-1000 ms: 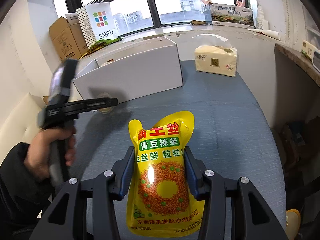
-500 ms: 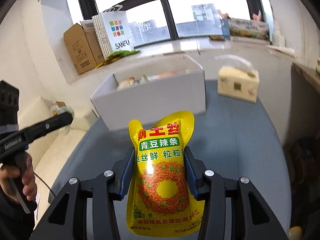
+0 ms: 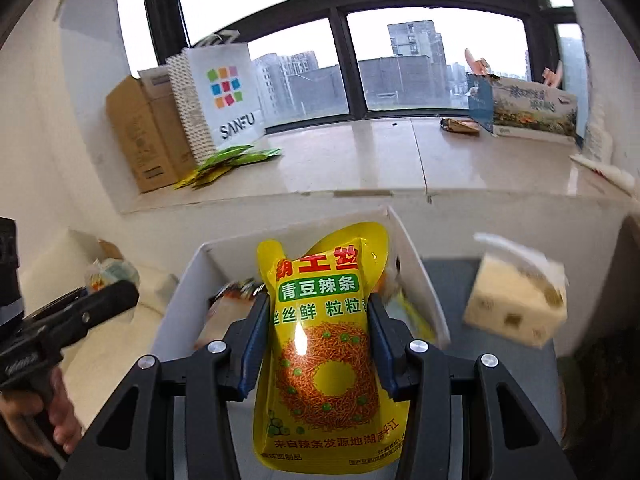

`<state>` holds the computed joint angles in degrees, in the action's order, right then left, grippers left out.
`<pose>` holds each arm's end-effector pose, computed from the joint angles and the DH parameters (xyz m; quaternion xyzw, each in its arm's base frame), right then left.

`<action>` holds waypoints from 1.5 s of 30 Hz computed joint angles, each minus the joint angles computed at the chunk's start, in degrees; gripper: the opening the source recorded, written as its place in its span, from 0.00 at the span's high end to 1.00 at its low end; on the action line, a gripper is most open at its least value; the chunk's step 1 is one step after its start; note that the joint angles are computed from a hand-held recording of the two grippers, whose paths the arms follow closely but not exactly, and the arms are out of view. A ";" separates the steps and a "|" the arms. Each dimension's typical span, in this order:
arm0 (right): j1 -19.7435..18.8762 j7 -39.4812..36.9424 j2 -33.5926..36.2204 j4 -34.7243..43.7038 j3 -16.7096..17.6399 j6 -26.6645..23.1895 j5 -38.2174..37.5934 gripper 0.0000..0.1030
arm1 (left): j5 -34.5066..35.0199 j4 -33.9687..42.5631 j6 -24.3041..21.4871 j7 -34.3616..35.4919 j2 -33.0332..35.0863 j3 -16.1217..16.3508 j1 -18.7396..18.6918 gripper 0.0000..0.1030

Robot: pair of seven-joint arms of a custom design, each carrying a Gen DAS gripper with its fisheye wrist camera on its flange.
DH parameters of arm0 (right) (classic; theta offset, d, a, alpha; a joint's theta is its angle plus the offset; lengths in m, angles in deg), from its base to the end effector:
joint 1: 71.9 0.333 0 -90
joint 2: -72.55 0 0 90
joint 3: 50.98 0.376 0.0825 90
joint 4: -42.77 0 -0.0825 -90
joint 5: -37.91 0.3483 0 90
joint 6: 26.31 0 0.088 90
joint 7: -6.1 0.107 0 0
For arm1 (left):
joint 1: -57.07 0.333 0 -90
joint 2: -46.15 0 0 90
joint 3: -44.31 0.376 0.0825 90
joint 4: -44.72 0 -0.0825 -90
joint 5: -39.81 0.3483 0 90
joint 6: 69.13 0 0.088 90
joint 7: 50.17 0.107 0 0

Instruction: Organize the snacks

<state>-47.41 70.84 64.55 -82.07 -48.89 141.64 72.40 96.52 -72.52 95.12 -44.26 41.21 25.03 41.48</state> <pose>0.4725 0.1975 0.6246 -0.7382 0.5029 -0.1606 0.4199 0.4069 -0.3499 0.6350 -0.6129 0.6121 -0.4479 0.2217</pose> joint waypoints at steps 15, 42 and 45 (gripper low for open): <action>-4.21 25.92 14.06 16.87 2.10 -6.92 -32.09 0.00 | -0.30 5.27 -7.13 4.25 6.10 5.01 -4.01 0.00; -6.08 23.94 -25.16 -22.81 8.91 11.42 -26.29 0.00 | -4.61 -8.61 -18.01 -4.42 -18.67 -12.82 -2.06 0.00; -4.65 27.71 -30.02 -25.05 7.92 7.40 -26.47 0.00 | -8.31 -10.12 -17.70 -4.65 -21.33 -14.50 -2.17 0.00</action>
<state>-52.06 98.55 34.53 -107.12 -40.98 149.04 45.93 88.21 -82.64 77.41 -48.91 19.88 10.53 39.31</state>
